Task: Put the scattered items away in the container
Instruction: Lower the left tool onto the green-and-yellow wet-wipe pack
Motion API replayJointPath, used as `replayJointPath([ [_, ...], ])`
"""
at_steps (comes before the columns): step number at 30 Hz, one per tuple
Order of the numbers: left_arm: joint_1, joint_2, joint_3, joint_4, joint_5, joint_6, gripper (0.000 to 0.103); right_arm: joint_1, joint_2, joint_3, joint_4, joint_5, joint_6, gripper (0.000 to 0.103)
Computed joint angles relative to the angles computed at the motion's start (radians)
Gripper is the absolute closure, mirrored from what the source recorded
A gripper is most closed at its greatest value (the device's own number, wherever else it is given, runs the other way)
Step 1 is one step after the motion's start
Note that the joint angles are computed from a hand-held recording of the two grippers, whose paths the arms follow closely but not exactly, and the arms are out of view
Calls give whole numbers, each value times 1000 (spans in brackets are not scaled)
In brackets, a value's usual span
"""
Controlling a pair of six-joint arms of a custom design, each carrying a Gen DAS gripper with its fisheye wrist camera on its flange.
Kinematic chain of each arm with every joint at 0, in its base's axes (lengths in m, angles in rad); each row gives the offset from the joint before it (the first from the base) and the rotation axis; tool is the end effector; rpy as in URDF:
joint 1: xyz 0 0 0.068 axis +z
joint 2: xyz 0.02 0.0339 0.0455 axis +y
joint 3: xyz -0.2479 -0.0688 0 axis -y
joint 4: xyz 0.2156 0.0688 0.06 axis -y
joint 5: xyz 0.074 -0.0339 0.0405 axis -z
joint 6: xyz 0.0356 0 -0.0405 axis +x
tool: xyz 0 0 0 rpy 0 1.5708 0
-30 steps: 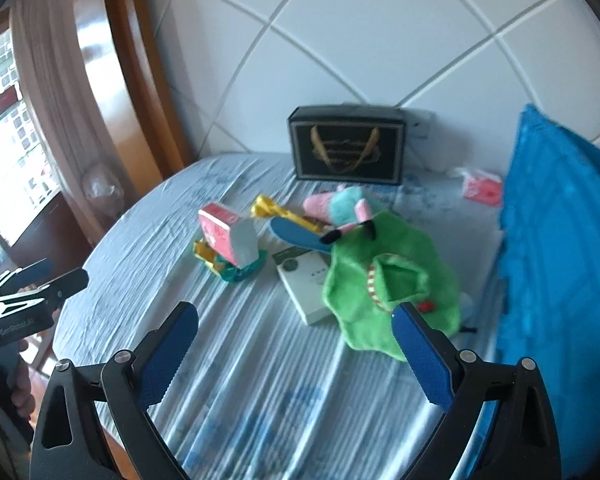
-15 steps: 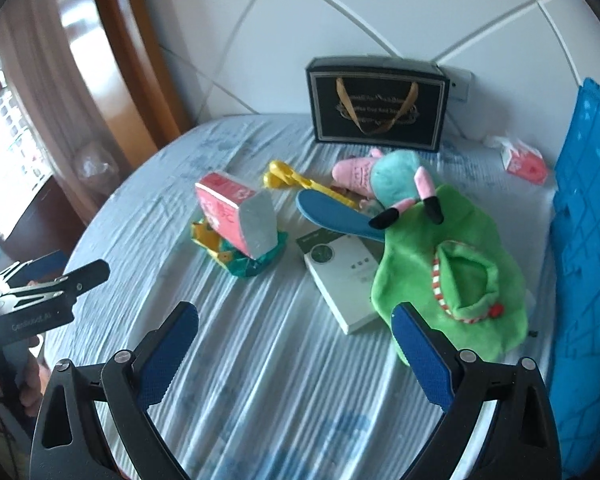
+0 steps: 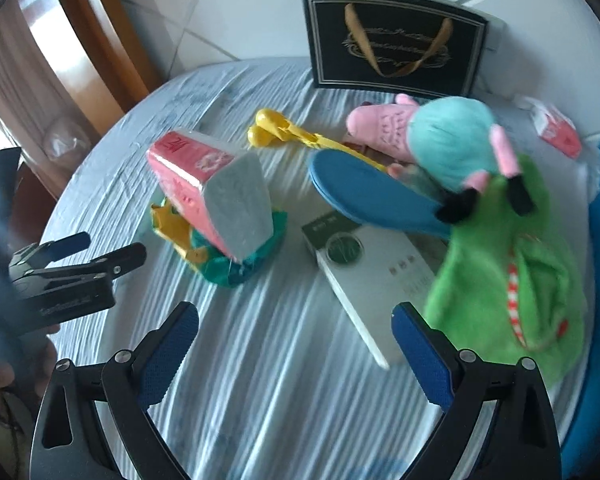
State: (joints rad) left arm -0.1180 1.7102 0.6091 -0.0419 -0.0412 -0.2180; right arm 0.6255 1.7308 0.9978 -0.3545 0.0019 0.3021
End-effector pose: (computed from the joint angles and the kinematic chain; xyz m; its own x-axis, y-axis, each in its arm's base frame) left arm 0.2494 -0.0281 0.0942 -0.9039 -0.1104 -0.4131 -0.0971 0.9939 -0.0531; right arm 0.2520 0.1819 0.1615 -0.8593 -0.2536 -0.4442 -0.3447 0.9287 0.1367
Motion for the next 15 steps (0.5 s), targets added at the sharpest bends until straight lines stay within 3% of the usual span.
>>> replayJointPath([
  [6,-59,228,204,10,16,-16,5,-63,154,101,20,12,-22,4],
  [15,-192,384,361,-32,-54,-81,4,-198,224,74,81,12,-95,5],
])
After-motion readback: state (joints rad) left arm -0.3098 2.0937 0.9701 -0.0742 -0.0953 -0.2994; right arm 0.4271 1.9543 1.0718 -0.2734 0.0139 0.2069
